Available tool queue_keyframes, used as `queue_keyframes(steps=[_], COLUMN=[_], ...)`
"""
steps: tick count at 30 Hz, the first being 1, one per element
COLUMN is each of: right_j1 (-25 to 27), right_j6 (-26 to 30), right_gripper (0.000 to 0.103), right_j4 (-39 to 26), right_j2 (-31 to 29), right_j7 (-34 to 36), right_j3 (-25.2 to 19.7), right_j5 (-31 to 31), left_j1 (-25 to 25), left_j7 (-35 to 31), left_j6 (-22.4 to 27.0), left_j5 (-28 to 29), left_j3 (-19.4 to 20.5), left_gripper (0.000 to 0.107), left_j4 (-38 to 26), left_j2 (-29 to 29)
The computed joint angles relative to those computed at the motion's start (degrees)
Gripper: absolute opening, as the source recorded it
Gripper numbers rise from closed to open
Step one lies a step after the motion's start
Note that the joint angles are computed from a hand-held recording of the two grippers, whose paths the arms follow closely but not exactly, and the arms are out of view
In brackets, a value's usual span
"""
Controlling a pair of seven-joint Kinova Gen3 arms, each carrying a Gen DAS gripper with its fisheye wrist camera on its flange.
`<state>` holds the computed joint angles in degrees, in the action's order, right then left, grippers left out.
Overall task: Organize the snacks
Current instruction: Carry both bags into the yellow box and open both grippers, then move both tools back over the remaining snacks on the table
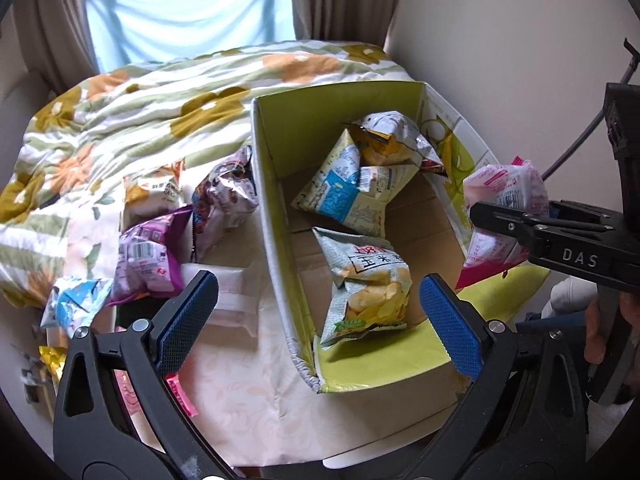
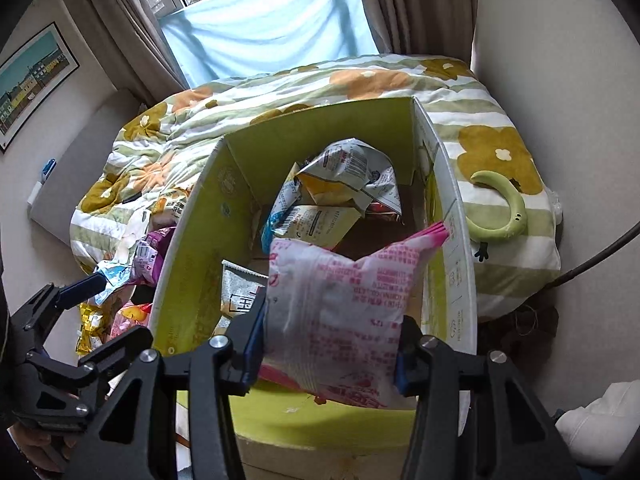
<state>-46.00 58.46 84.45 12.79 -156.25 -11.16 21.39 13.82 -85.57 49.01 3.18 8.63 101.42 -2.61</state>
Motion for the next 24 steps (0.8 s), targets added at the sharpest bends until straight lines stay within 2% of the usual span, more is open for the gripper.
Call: queue_keyframes(steps=[1, 3, 4, 5, 8, 13, 19, 24], right_j1=[1.4, 1.3, 1.3, 1.3, 0.8, 0.3, -1.5, -2.4], right_j6=[0.6, 1.0, 0.7, -0.1, -2.9, -3.3, -1.2, -0.6], right_gripper=[0.048, 0.065, 0.091, 0.103, 0.103, 0.103, 0.103, 0.103], right_j4=[-0.8, -1.4, -1.2, -0.4, 2.7, 4.6, 2.7, -1.1], right_j2=[0.7, 1.2, 1.1, 0.7, -1.2, -3.2, -4.3, -4.0], right_j7=[1.9, 4.0, 3.9, 3.8, 1.1, -1.3, -2.7, 0.0], right_j3=[-0.6, 0.4, 0.3, 0.4, 0.5, -0.7, -2.4, -3.5], right_j5=[-1.9, -3.0, -2.3, -2.0, -0.4, 1.5, 5.3, 6.2], left_j1=[-0.1, -0.3, -0.4, -0.4, -0.4, -0.6, -1.3, -3.3], left_j7=[-0.1, 0.0, -0.1, 0.4, 1.4, 2.1, 4.8, 7.5], left_j6=[0.4, 0.9, 0.8, 0.5, 0.1, 0.3, 1.5, 4.8], left_j5=[0.3, 0.9, 1.2, 0.9, 0.8, 0.7, -1.0, -4.1], left_j3=[-0.1, -0.4, -0.5, -0.4, -0.4, -0.2, 0.1, 0.2], left_gripper=[0.1, 0.1, 0.1, 0.1, 0.1, 0.1, 0.1, 0.1], left_j4=[-0.3, -0.2, 0.1, 0.5, 1.7, 2.8, 2.3, 1.0], left_j2=[0.4, 0.7, 0.6, 0.4, 0.0, -1.8, -5.9, -10.0])
